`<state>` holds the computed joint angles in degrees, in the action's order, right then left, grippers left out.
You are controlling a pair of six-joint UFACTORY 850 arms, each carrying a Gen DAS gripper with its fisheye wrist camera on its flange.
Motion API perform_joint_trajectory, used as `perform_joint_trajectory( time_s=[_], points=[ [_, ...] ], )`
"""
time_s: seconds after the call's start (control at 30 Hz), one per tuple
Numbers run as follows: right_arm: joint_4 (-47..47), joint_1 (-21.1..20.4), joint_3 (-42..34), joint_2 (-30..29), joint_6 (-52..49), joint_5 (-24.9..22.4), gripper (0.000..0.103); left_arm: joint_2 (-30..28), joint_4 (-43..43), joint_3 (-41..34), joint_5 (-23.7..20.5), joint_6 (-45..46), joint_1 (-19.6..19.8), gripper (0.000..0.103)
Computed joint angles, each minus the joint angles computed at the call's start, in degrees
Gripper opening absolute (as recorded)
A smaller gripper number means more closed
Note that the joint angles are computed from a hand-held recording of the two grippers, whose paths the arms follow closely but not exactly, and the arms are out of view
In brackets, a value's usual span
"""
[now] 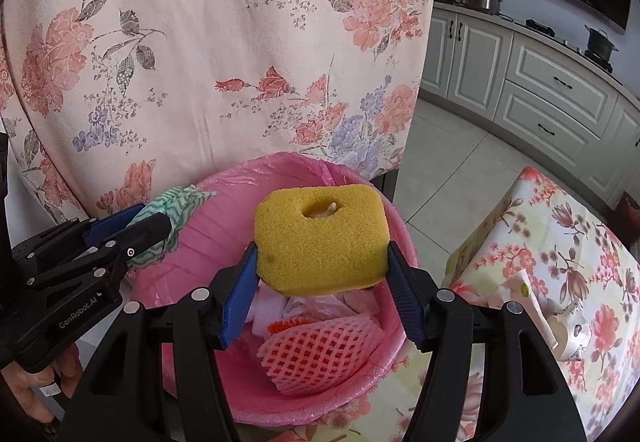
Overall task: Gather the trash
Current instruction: 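Open both tools over the pink bin to drop the cloth and sponge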
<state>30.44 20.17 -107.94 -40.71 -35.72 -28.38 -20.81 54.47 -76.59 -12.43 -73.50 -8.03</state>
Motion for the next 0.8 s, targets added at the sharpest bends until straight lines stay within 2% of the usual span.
perform_joint_trajectory(
  time_s=[0.13,0.2,0.37,0.8],
  points=[
    [-0.2,0.1,-0.1,0.0,-0.4,0.2,0.065,0.1,-1.4,0.2,0.2,1.1,0.0,0.033],
    [0.0,0.1,0.0,0.2,-0.5,0.5,0.068,0.3,-0.4,0.4,0.1,-0.1,0.0,0.043],
    [0.6,-0.3,0.6,0.6,-0.7,1.1,0.072,0.5,0.6,0.5,-0.1,-1.6,0.0,0.051],
    [1.6,-2.1,3.5,2.4,-1.3,3.0,0.072,0.4,0.7,0.2,-0.5,-1.2,-0.9,0.051]
  ],
)
